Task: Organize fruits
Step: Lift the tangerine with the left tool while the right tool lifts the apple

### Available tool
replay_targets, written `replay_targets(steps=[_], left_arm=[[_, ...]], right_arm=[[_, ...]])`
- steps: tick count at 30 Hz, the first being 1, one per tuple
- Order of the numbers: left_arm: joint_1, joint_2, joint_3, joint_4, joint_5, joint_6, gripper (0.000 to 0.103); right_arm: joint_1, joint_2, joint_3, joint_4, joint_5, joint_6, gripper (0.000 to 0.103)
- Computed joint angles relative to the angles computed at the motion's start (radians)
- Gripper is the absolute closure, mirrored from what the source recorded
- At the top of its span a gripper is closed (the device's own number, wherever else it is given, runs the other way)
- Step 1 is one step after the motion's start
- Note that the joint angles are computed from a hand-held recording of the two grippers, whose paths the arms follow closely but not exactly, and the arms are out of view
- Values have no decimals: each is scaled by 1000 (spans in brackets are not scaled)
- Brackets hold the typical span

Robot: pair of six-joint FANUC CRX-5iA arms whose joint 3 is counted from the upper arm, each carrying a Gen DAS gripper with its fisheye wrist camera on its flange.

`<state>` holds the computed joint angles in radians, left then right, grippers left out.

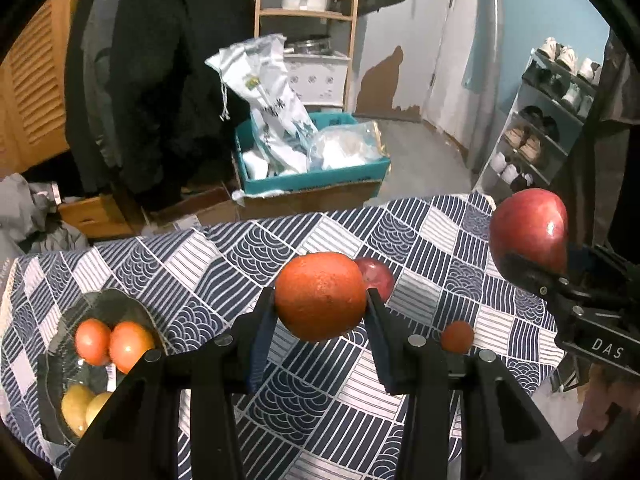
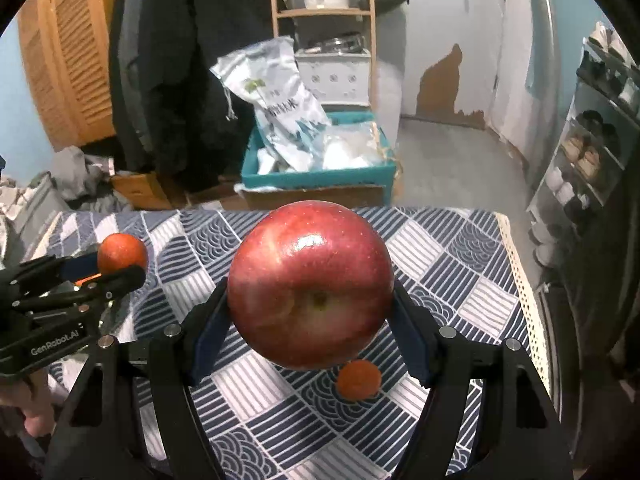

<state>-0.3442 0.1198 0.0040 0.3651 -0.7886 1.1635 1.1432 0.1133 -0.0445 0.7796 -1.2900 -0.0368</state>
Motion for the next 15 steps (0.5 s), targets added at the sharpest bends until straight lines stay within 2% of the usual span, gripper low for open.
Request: replay_targets(steps=[15], left_arm=[[55, -113, -79, 87, 33, -98, 59]], right_arm=[[46, 18, 55, 94, -20, 18, 29]])
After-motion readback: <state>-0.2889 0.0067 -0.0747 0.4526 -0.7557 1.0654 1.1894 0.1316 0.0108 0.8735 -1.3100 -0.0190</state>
